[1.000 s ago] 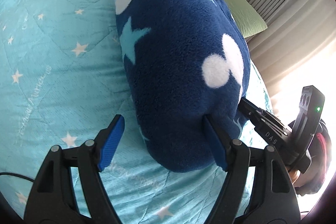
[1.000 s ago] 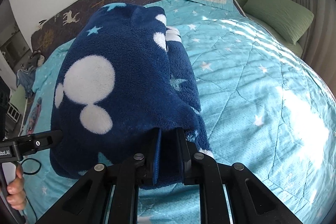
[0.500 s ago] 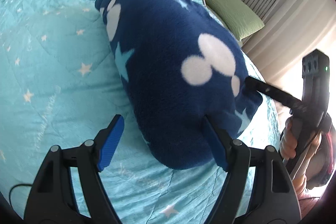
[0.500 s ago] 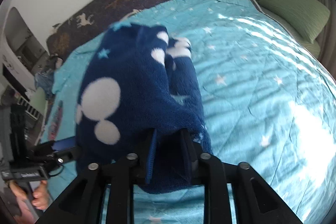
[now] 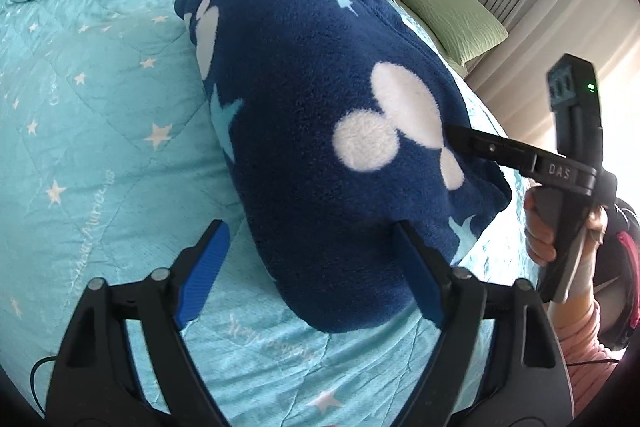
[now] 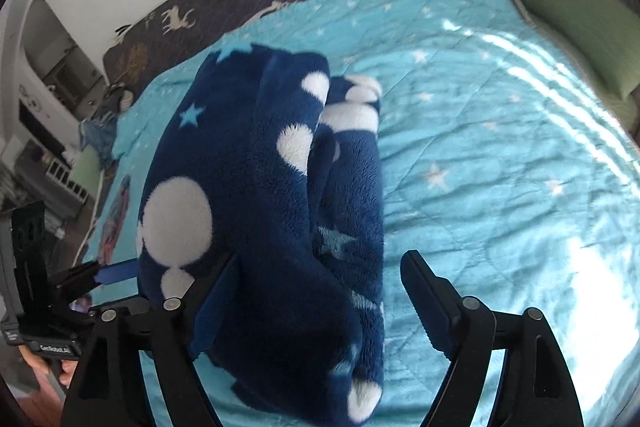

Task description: Fold small clothes

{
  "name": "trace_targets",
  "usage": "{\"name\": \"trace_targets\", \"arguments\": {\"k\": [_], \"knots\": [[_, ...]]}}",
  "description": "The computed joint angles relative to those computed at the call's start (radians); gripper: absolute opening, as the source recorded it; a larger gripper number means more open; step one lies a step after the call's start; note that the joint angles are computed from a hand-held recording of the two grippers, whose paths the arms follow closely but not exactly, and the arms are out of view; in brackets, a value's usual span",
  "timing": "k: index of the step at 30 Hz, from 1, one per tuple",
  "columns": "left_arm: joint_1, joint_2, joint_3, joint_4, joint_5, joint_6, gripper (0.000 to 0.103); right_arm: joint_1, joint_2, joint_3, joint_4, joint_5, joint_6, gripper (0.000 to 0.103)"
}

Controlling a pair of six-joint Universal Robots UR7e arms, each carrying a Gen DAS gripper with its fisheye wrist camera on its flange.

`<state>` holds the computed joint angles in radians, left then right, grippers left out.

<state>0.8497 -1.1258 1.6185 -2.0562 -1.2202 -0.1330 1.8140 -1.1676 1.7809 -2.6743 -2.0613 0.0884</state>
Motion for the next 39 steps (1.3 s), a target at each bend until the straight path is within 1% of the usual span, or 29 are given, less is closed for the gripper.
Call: {"name": "trace_targets", "arguments": {"k": [1,3,4,7,9,14,17,19,21,22,25,26,27,29,30,31,32,33,34,35,36,37,39], "knots": [[0.002,0.002,-0.002,0.003,-0.002,0.0,0.085,-0.017,-0.004,-0.002,0.011,0.038,-0.006,0.087],[0.006,0.009,-0.011,0.006,-0.007,0.004,0.085,-0.059,-0.015,-0.008,0.047,0.124,0.0,0.095],[0.009,0.011,-0.014,0.003,-0.009,0.006,0.086,-0.072,-0.017,-0.01,0.057,0.148,0.003,0.097],[0.02,0.02,-0.026,0.0,-0.021,0.007,0.087,-0.129,-0.027,-0.015,0.105,0.263,0.004,0.102],[0.026,0.027,-0.035,-0.001,-0.033,0.006,0.088,-0.165,-0.032,-0.015,0.132,0.341,0.006,0.103],[0.036,0.042,-0.051,-0.02,-0.066,0.03,0.088,-0.236,-0.025,-0.013,0.176,0.5,0.009,0.103],[0.064,0.063,-0.082,-0.037,-0.141,0.028,0.09,-0.246,-0.022,-0.014,0.178,0.527,-0.01,0.103],[0.084,0.085,-0.103,-0.056,-0.18,0.02,0.096,-0.247,-0.017,-0.019,0.185,0.531,-0.023,0.103],[0.106,0.121,-0.133,-0.051,-0.202,0.01,0.099,-0.248,-0.001,-0.025,0.18,0.539,-0.028,0.103],[0.121,0.137,-0.148,-0.043,-0.231,0.015,0.102,-0.25,0.005,-0.026,0.176,0.539,-0.033,0.103],[0.162,0.164,-0.166,-0.036,-0.329,0.002,0.103,-0.254,0.009,-0.017,0.154,0.542,-0.043,0.103],[0.176,0.168,-0.168,-0.036,-0.365,-0.011,0.099,-0.252,0.01,-0.015,0.149,0.541,-0.043,0.103],[0.179,0.166,-0.164,-0.044,-0.376,-0.012,0.096,-0.25,0.01,-0.012,0.142,0.536,-0.044,0.103],[0.169,0.146,-0.14,-0.076,-0.365,0.005,0.077,-0.24,0.016,-0.014,0.138,0.524,-0.034,0.103],[0.16,0.134,-0.128,-0.085,-0.347,0.011,0.074,-0.236,0.018,-0.005,0.132,0.546,-0.021,0.094],[0.149,0.124,-0.12,-0.094,-0.324,0.015,0.068,-0.241,0.018,-0.005,0.146,0.603,-0.004,0.083],[0.136,0.109,-0.111,-0.099,-0.3,0.019,0.064,-0.23,0.033,-0.007,0.132,0.619,0.032,0.08],[0.129,0.1,-0.108,-0.098,-0.289,0.016,0.063,-0.213,0.035,-0.002,0.108,0.595,0.054,0.077],[0.121,0.083,-0.1,-0.098,-0.278,0.014,0.062,-0.2,0.034,0.002,0.093,0.583,0.055,0.074],[0.115,0.067,-0.092,-0.1,-0.276,0.016,0.062,-0.186,0.024,0.014,0.074,0.588,0.066,0.07],[0.109,0.042,-0.085,-0.095,-0.279,0.019,0.062,-0.178,0.017,0.022,0.068,0.606,0.078,0.068],[0.101,0.015,-0.076,-0.083,-0.282,0.024,0.062,-0.166,0.007,0.036,0.061,0.632,0.091,0.068],[0.083,-0.04,-0.053,-0.048,-0.274,0.036,0.062,-0.137,-0.01,0.062,0.056,0.657,0.091,0.068]]}}
